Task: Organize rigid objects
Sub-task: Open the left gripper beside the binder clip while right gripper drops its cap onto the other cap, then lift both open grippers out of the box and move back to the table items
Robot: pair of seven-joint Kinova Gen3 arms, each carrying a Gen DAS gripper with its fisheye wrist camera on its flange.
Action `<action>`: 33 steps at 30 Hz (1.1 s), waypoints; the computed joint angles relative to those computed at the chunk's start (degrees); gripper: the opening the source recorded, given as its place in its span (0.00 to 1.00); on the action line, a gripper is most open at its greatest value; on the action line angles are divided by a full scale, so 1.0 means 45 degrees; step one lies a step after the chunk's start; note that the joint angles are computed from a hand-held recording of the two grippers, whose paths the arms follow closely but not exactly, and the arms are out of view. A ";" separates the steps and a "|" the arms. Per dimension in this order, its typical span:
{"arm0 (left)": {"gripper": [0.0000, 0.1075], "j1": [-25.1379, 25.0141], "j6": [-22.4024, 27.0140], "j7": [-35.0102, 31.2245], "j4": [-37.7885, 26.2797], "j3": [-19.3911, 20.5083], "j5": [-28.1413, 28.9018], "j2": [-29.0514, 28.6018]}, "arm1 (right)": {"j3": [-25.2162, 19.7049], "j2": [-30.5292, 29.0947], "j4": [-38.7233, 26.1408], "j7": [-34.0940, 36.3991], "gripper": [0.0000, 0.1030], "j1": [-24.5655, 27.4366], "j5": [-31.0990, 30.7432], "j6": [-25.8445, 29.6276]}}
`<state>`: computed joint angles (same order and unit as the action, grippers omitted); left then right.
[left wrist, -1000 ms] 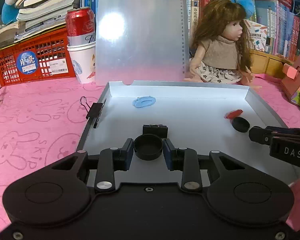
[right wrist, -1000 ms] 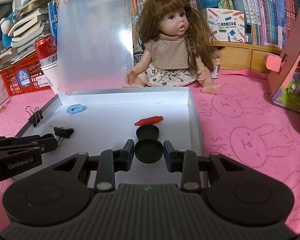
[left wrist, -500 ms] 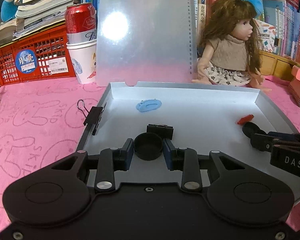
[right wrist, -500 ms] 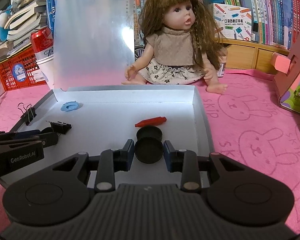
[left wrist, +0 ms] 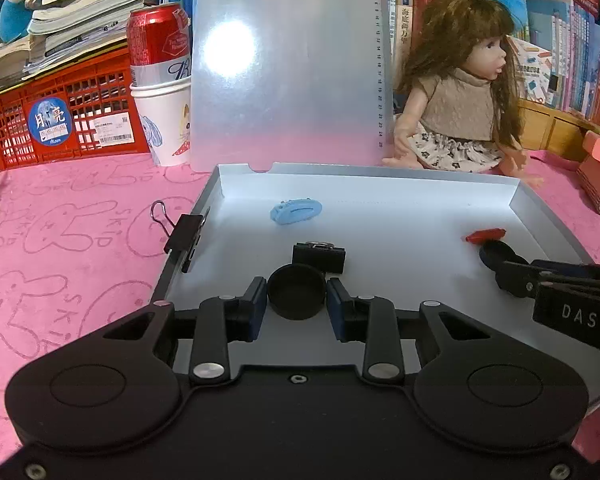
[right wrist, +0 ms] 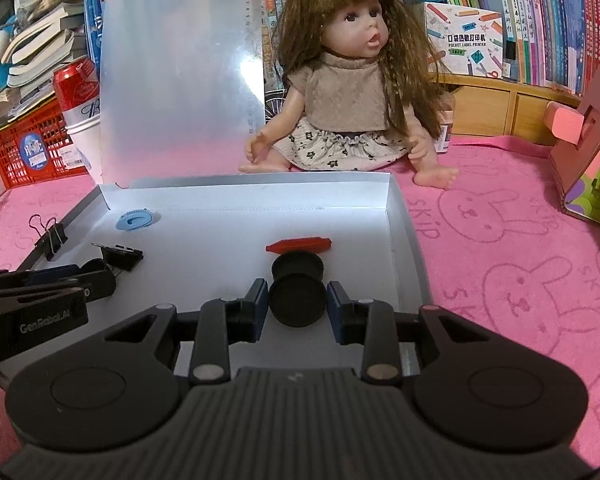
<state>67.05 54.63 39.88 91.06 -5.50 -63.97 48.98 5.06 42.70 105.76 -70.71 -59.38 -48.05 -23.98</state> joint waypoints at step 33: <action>0.75 0.1618 0.1801 0.1002 0.1011 0.1815 0.0346 -0.1611 | -0.2490 -0.2169 0.4247 -0.0437 0.83 0.0232 0.1264 -0.3968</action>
